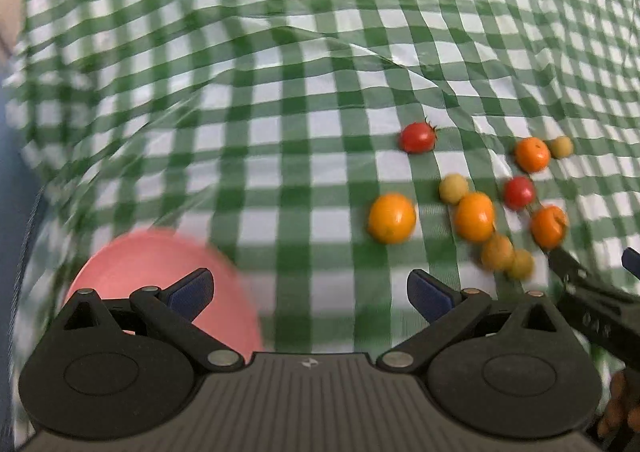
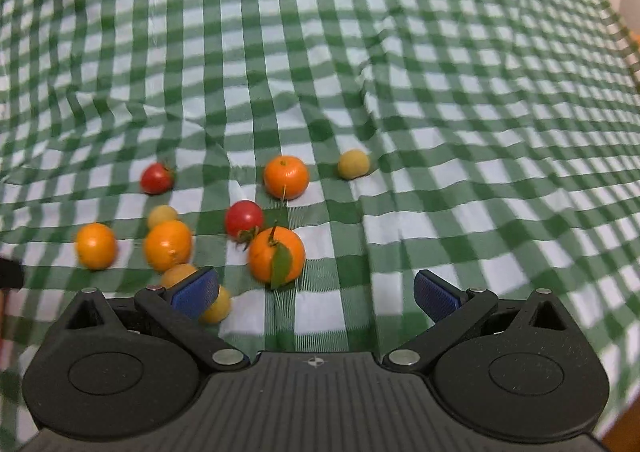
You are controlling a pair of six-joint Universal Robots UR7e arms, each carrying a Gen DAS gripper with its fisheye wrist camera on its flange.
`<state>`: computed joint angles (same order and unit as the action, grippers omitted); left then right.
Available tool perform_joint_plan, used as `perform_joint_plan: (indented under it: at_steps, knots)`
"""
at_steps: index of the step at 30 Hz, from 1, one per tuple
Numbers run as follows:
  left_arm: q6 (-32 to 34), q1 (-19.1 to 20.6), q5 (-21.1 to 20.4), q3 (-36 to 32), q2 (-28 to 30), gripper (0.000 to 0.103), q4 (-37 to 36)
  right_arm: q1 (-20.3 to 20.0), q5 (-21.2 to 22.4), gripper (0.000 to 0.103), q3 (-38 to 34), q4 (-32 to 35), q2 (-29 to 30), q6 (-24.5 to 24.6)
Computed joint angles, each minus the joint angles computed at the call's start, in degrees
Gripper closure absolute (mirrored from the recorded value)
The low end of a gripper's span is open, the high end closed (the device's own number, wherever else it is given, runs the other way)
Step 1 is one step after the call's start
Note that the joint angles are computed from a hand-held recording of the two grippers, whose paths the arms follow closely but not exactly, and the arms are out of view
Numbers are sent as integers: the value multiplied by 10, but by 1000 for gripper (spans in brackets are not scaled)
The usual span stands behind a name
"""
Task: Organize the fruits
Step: 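Grasp an orange with the left gripper while the right gripper grasps the leafy mandarin, then carry both fruits over the pink plate and open both grippers to drop them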
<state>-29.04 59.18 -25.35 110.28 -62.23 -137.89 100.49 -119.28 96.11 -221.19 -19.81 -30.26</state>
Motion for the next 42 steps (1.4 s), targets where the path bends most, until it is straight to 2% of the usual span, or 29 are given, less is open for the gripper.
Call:
perform_joint_plan:
  at_steps: [3,7,9,10,12,18,20,23,25,26,27,28,29,32,35,37,40,42]
  knots:
    - [71,32,-25,-50,51,0,-45,-6,-4,1,-35,33,18,-5]
    - [124,62,-49,-90,91,0,-69,-14,-7,1,-86,54,47,-42]
    - [134,76,-56,-105,104,0,-62,-20,12,1,-96,32,59,-62]
    - [147,82,-73,-100,100,0,-84,-21,15,1,-98,27,61,-62]
    - [143,92,-98,-99,96,0,-112,-24,23,1,-98,9,67,-67]
    - [166,93,-91,-93,102,0,-147,-23,21,1,-99,-3,72,-68]
    - [161,93,-92,-97,101,0,-135,-23,21,1,-98,-2,70,-70]
    - [113,88,-88,-111,97,0,-74,-20,16,1,-94,-6,68,-85]
    - [103,84,-82,-109,95,11,-72,-18,11,2,-94,-20,72,-106]
    - [113,84,-92,-106,92,27,-84,-17,14,13,-91,-26,72,-115]
    - [130,81,-98,-101,90,58,-105,-18,23,27,-86,-28,70,-117]
    - [140,78,-100,-98,89,61,-114,-21,42,60,-73,-18,61,-113]
    - [131,73,-86,-100,90,62,-103,-21,52,65,-67,-15,58,-111]
    - [125,64,-79,-90,82,62,-113,-20,54,65,-60,-22,54,-98]
    - [97,48,-96,-69,46,62,-95,-17,46,65,-53,-79,48,-86]
    - [88,28,-88,-40,12,62,-93,-12,34,65,-35,-115,34,-77]
    - [52,-16,-54,22,-59,62,-54,0,39,65,33,-146,-12,-53]
    - [-10,-46,-40,59,-116,62,20,9,54,65,105,-158,-49,-32]
